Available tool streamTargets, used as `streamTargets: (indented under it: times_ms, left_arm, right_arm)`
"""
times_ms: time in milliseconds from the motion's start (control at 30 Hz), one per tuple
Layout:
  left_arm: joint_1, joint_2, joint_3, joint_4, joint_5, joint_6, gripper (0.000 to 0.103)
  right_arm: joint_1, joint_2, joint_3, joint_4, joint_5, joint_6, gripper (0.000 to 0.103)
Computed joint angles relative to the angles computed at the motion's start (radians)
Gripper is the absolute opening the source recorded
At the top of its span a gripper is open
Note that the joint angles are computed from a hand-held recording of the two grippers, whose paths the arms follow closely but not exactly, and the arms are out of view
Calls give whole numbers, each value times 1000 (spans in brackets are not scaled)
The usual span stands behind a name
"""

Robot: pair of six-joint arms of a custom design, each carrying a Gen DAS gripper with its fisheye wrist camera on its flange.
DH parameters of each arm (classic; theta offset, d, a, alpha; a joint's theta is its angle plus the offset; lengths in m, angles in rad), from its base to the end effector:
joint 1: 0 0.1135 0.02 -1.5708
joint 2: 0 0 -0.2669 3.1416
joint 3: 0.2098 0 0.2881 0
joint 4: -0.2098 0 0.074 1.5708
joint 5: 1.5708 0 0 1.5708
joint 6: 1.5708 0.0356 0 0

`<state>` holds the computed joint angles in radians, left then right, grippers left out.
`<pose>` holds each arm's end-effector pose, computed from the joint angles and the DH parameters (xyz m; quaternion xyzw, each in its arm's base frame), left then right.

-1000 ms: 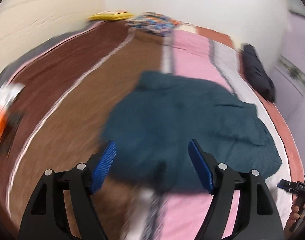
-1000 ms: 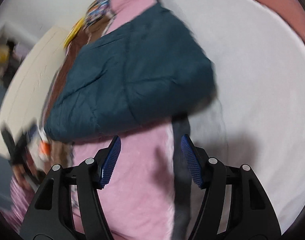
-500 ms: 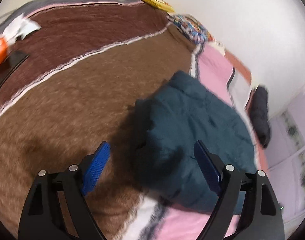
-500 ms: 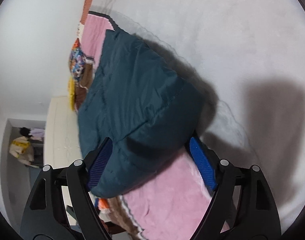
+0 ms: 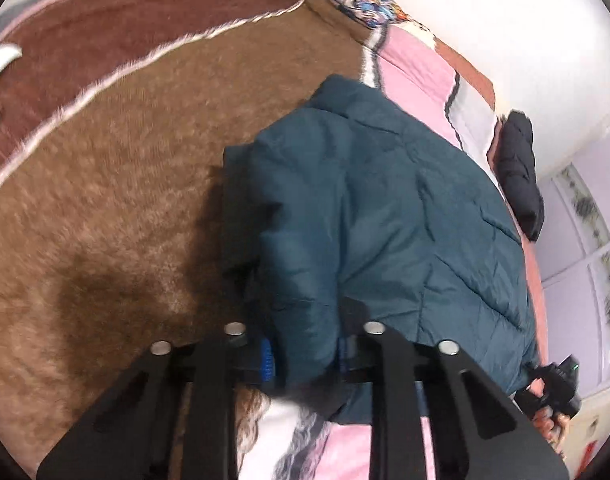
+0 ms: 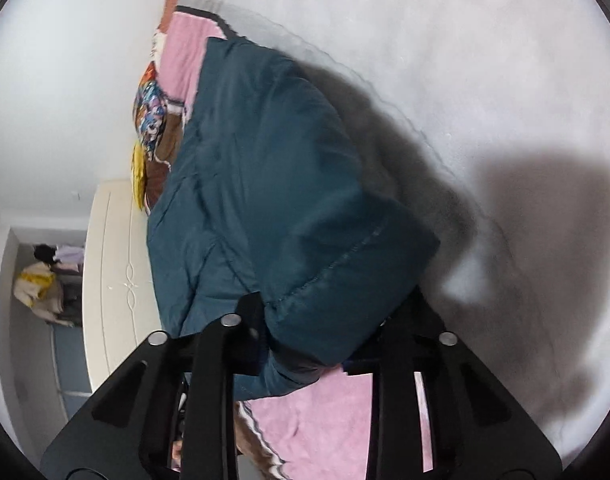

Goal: Fold large clothes

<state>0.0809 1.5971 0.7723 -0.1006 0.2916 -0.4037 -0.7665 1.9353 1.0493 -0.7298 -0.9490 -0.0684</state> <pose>0.3271 0.0163 0.1277 -0.1804 0.9220 -0.1864 0.2875 0.2618 -0.2119 0.0879 0.3138 0.8322 0.4257 0.1669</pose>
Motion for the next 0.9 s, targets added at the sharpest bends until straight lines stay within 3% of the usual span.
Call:
streamTargets:
  times_ms: [233, 433, 567, 667, 733, 800, 900]
  left_arm:
    - [21, -322, -121, -209, 51, 94, 18]
    - [40, -711, -335, -417, 79, 126, 18]
    - [42, -875, -461, -491, 69, 127, 19]
    - [60, -849, -512, -429, 65, 117, 25]
    - [35, -791, -529, -362, -1, 82, 47]
    - [27, -801, -529, -372, -52, 59, 62]
    - [133, -922, -516, -510, 23, 119, 63]
  right_arm:
    - [-119, -85, 1, -289, 41, -246, 21]
    - [-363, -121, -56, -550, 189, -612, 21]
    - [-491, -103, -106, -551, 302, -748, 24]
    - [-501, -60, -134, -472, 324, -737, 29]
    - [-473, -67, -160, -401, 333, -705, 37]
    - [-449, -90, -179, -345, 356, -660, 50]
    - [-489, -109, -153, -393, 387, -681, 58]
